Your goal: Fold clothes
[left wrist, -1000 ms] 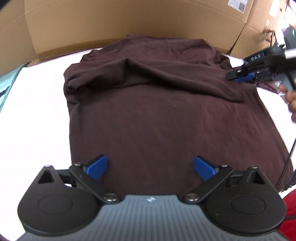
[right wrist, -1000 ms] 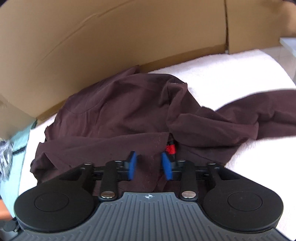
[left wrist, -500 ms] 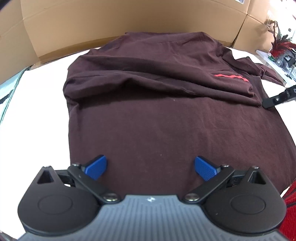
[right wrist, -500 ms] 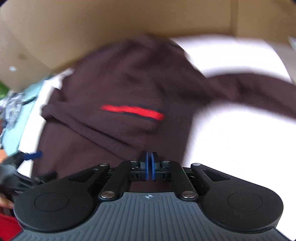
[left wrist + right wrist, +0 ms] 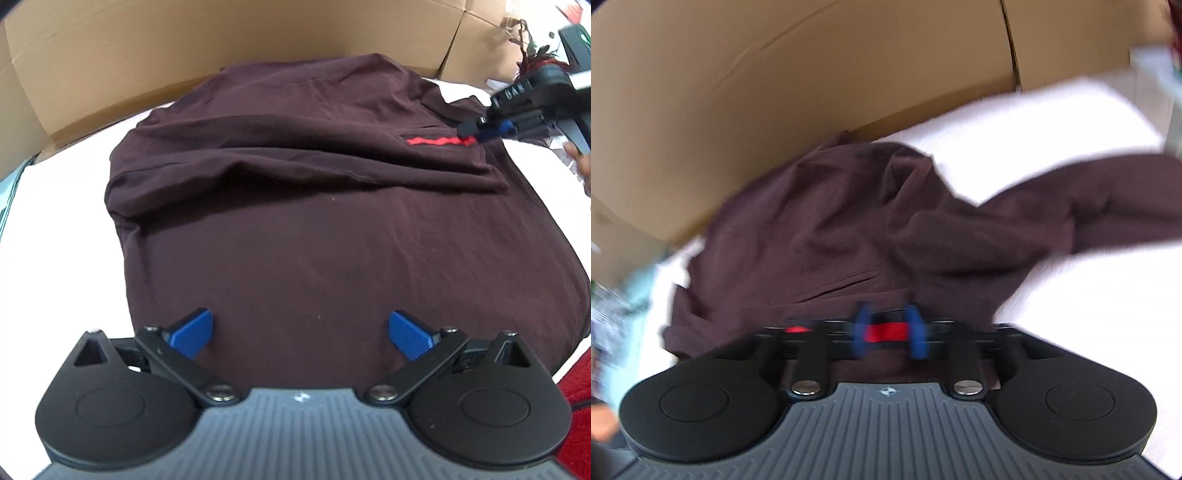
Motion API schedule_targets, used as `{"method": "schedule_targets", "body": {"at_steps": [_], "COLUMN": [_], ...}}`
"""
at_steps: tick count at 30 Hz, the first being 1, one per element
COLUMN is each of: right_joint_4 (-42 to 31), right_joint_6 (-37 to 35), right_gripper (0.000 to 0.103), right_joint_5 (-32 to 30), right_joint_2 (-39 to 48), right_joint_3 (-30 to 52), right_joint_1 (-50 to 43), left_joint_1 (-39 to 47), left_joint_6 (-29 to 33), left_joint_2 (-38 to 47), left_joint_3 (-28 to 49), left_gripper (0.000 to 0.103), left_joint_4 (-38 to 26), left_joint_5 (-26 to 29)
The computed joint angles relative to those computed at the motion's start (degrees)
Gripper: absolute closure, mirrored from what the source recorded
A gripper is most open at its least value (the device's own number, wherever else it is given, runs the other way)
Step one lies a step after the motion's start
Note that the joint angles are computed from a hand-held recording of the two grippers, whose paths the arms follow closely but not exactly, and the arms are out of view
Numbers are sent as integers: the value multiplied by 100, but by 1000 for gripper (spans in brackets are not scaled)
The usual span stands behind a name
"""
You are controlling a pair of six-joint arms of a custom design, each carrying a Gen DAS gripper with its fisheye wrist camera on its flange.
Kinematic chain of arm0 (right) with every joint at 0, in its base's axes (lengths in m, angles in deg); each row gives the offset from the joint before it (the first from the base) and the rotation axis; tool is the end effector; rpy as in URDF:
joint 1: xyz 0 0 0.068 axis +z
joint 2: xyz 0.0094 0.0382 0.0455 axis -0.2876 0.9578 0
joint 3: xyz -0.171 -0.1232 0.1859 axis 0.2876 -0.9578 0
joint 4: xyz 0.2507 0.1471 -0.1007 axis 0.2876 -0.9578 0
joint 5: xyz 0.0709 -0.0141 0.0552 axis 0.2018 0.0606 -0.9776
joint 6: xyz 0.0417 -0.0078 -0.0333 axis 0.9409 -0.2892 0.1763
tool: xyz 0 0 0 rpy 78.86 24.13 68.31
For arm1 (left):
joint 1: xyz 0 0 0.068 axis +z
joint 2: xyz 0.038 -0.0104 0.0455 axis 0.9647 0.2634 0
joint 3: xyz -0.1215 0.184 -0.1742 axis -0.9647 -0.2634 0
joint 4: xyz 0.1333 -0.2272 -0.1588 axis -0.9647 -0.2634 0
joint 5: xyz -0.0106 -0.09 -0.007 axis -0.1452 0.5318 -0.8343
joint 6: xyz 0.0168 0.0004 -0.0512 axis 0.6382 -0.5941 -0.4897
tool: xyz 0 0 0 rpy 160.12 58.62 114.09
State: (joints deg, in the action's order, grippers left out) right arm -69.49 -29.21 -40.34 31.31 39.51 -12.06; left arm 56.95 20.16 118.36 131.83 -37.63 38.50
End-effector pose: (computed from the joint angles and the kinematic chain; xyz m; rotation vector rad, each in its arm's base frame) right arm 0.3105 0.0297 0.2338 0.4744 2.4175 0.4165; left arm 0.2920 -0.1009 0.1935 0.7949 2.4439 -0.2692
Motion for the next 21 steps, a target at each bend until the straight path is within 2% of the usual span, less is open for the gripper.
{"method": "schedule_targets", "body": {"at_steps": [3,5,7,9,10,11,13,14,15,16,20,21], "right_joint_4": [198,300,298,217,118,10,-167,-246,-311,-321,42,217], "right_joint_6": [210,237,125,75,97,117,196,247,310,371,578,634], "right_gripper": [92,98,99,100,100,97,80,57,44,43,51,62], "right_joint_5": [152,423,677,692,506,217,-110,-139,-107,-87,-209,-182], "right_joint_2": [-152,-208,-80,149,232,299,220,130,51,7,71,112], "right_joint_3": [94,202,372,572,660,735,699,625,541,442,91,35], "right_joint_1": [-126,-170,-215,-323,-398,-488,-567,-555,-519,-466,-228,-152], "left_joint_1": [69,102,111,120,125,129,138,143,147,145,124,119], "left_joint_6": [90,123,146,169,180,192,215,226,237,244,261,262], "left_joint_2": [-31,-45,-49,-53,-55,-57,-60,-62,-64,-61,-41,-34], "left_joint_3": [-29,-53,-68,-84,-91,-99,-114,-122,-129,-128,-102,-91], "left_gripper": [2,2,2,2,2,2,2,2,2,1,1,1], "left_joint_4": [-6,16,38,59,70,81,103,113,124,124,103,91], "left_joint_5": [90,136,152,168,176,184,201,209,217,214,180,173]}}
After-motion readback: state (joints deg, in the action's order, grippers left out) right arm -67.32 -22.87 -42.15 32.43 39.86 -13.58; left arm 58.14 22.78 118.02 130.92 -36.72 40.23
